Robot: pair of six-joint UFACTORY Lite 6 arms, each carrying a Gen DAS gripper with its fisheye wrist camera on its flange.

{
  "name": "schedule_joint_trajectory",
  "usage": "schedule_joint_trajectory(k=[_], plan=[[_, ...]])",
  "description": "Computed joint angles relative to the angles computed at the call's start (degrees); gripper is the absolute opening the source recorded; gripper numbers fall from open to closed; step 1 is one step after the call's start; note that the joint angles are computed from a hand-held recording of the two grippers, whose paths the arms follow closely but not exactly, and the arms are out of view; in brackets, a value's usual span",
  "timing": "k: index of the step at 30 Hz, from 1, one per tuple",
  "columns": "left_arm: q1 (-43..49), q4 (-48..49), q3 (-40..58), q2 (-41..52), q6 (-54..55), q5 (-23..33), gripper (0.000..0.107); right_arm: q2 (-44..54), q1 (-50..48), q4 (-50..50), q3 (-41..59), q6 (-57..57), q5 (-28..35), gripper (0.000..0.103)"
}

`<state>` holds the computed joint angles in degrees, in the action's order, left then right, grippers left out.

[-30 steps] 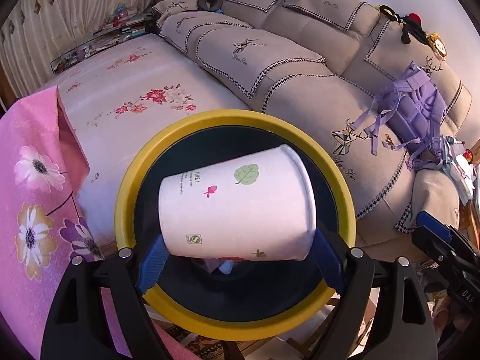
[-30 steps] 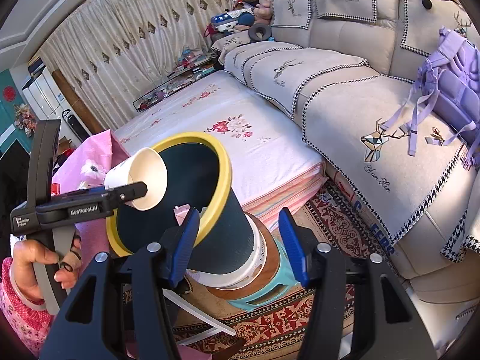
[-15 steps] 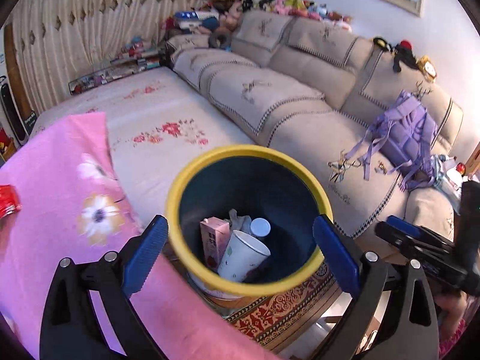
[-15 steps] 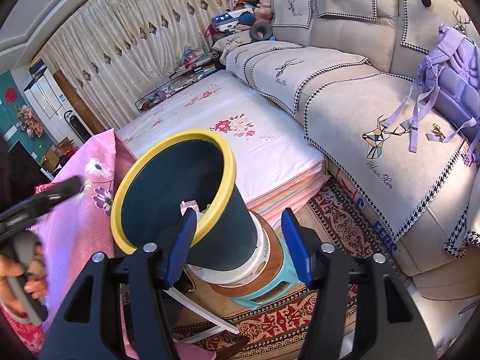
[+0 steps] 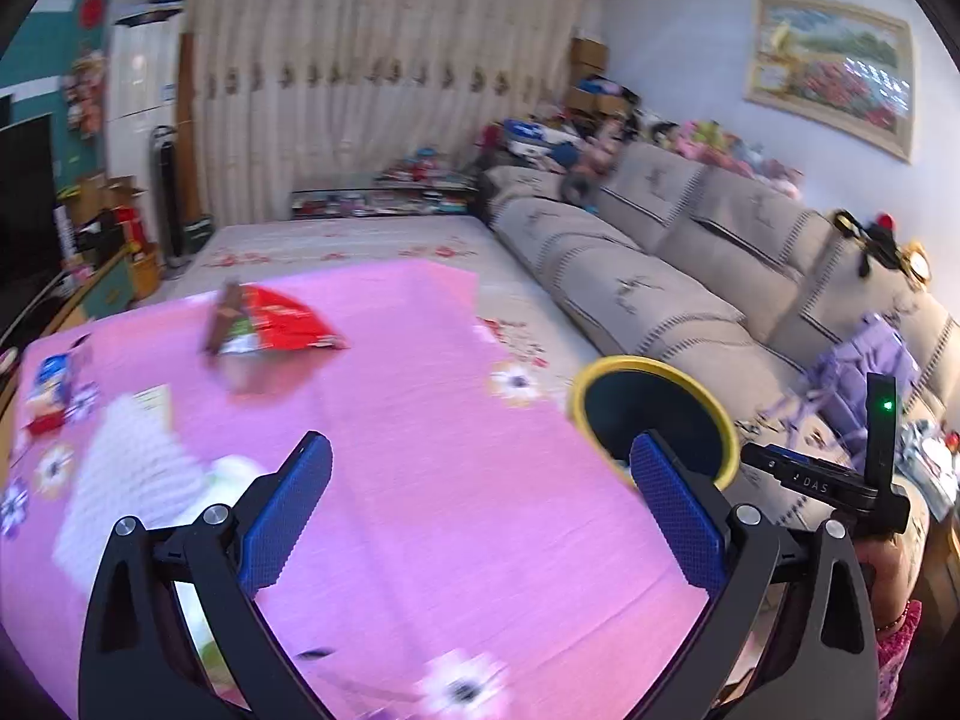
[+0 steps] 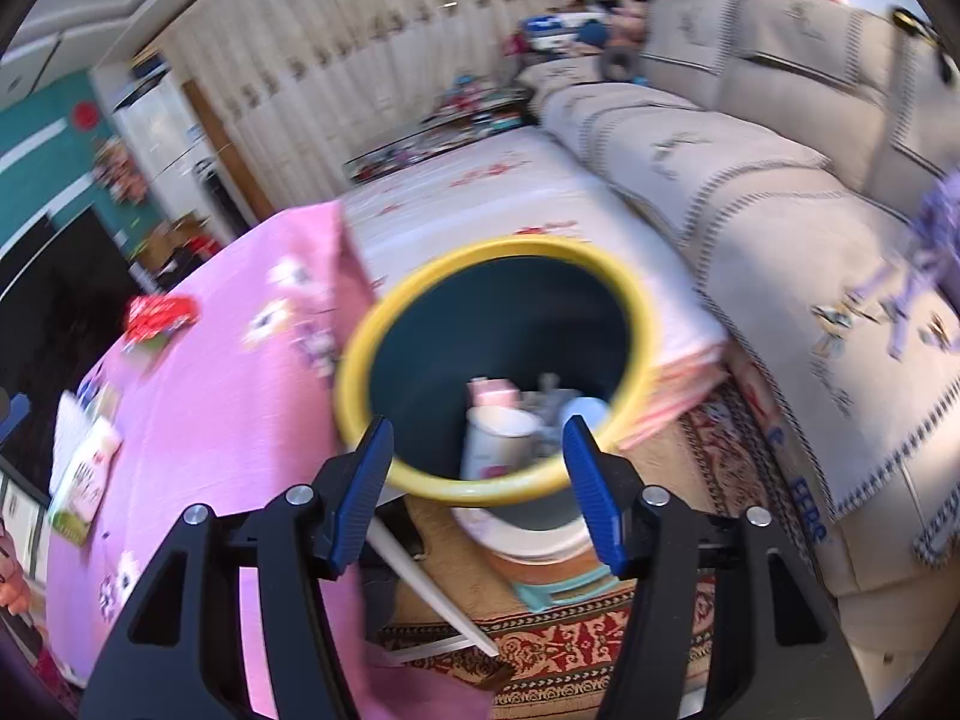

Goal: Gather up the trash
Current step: 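Reach the right tool to the red snack bag and grasp it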

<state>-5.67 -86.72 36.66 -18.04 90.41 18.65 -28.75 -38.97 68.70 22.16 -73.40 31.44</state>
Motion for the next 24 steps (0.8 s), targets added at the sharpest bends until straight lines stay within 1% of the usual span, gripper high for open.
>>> schedule_joint_trajectory(k=[1,3,5,7,10,12,15,20,21,24], plan=[[5.0,3.9,-2.0,-3.4,-2.4,2.5,0.098,-0.2,4.0,-0.1,0.1,1.9,-1.6,0.056],[13.3,7.8,-4.5,-7.8,-3.7,6.6,0.098,0.1,11.9,-0.7,1.1,6.0,-4.7,0.056],[23.9,10.7,-6.4,-11.1,-2.3,12.6,0.098,1.1,21.1,-3.5,3.4,12.4,-9.0,0.056],[33.5,11.4,-6.3,-11.1,1.3,18.1,0.098,3.1,30.6,-8.7,7.0,20.9,-13.6,0.056],[43.7,11.4,-5.7,-9.4,5.6,24.0,0.098,7.7,41.6,-18.6,13.9,34.4,-17.8,0.056],[48.2,10.6,-4.5,-6.6,8.2,26.5,0.098,12.7,48.5,-26.5,19.8,43.9,-20.5,0.057],[51.6,10.7,-3.5,-4.0,9.4,28.8,0.098,22.5,56.0,-38.4,30.2,56.8,-22.3,0.057],[53.9,9.5,-1.9,-0.5,12.0,29.3,0.098,40.5,63.4,-66.6,49.1,85.9,-21.5,0.057],[54.3,9.3,-1.6,0.0,12.5,29.3,0.098,44.7,64.6,-68.9,53.9,88.7,-20.5,0.057],[55.3,8.5,-0.8,1.9,14.1,29.4,0.098,53.7,66.0,-66.5,65.5,87.5,-17.3,0.057]])
